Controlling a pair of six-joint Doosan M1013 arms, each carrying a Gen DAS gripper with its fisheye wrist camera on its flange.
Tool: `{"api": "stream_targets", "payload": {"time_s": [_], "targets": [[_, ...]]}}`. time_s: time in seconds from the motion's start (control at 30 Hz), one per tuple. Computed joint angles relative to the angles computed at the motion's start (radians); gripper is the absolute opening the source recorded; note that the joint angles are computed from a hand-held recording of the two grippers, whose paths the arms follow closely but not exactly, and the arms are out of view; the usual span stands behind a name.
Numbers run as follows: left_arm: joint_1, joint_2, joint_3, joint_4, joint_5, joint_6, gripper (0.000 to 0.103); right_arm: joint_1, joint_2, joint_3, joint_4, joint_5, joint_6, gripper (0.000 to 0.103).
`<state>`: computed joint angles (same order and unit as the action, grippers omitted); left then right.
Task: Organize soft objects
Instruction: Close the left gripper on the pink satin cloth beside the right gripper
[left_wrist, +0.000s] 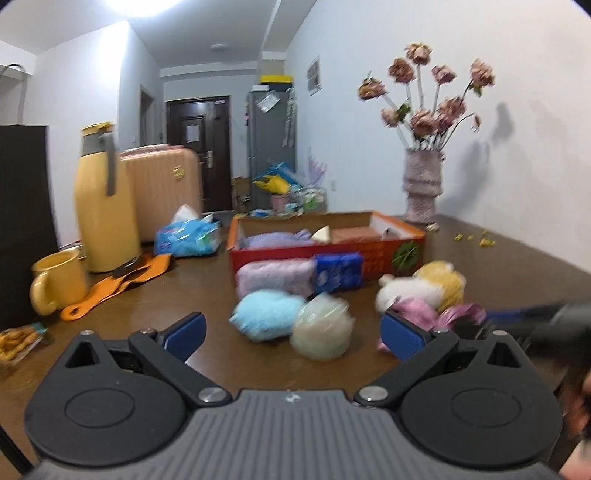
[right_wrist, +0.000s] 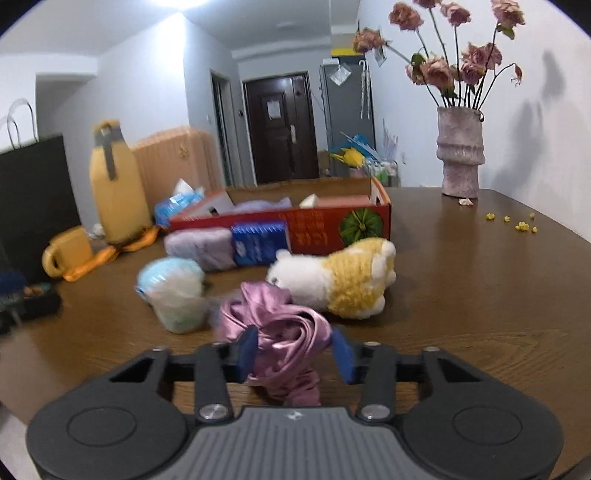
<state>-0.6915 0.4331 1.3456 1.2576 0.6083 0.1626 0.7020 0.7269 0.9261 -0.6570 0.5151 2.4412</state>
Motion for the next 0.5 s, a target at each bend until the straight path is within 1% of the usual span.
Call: {"api": "stream_targets", "payload": {"time_s": [0.03, 0.07, 0.1, 0.17, 0.2, 0.23, 0.27, 0.33, 0.37, 0.4, 0.43, 0.47, 0.5], "targets": [[0.005, 0.007, -0.014, -0.017, -0.029, 0.021, 0.102, -0.003, -0.004, 0.016, 0.028, -0.036, -0.059, 0.024], [0.010, 0.017, -0.032, -0.049, -0.061, 0.057, 0.101, -0.003, -0.007, 0.026, 0.056, -0.057, -0.123, 0.020], [0.015, 0.027, -0.051, -0.096, -0.089, 0.108, 0.100, -0.003, -0.012, 0.042, 0.073, -0.077, -0.186, 0.019], [0.023, 0.051, -0.093, -0.219, -0.126, 0.234, 0.096, -0.001, -0.024, 0.078, 0.051, -0.114, -0.251, 0.019], [0.027, 0.070, -0.123, -0.312, -0.133, 0.324, 0.091, 0.001, -0.028, 0.093, 0.024, -0.124, -0.252, 0.019], [0.030, 0.087, -0.152, -0.396, -0.126, 0.403, 0.084, 0.003, -0.031, 0.103, -0.006, -0.127, -0.234, 0.019], [0.033, 0.103, -0.179, -0.468, -0.120, 0.472, 0.081, 0.004, -0.033, 0.110, -0.008, -0.127, -0.237, 0.019], [0.039, 0.140, -0.236, -0.616, -0.103, 0.617, 0.071, 0.001, -0.037, 0.114, 0.009, -0.126, -0.251, 0.019], [0.040, 0.158, -0.267, -0.670, -0.073, 0.670, 0.066, -0.001, -0.039, 0.117, 0.021, -0.128, -0.261, 0.019], [0.043, 0.174, -0.295, -0.726, -0.044, 0.723, 0.056, -0.003, -0.041, 0.117, 0.027, -0.123, -0.267, 0.019], [0.046, 0.187, -0.315, -0.771, -0.022, 0.758, 0.041, -0.005, -0.041, 0.116, 0.021, -0.111, -0.261, 0.019], [0.047, 0.194, -0.324, -0.791, -0.003, 0.771, 0.037, -0.007, -0.041, 0.112, 0.021, -0.086, -0.255, 0.019], [0.049, 0.196, -0.325, -0.812, 0.007, 0.778, 0.035, -0.012, -0.045, 0.108, 0.061, -0.065, -0.278, 0.022]]}}
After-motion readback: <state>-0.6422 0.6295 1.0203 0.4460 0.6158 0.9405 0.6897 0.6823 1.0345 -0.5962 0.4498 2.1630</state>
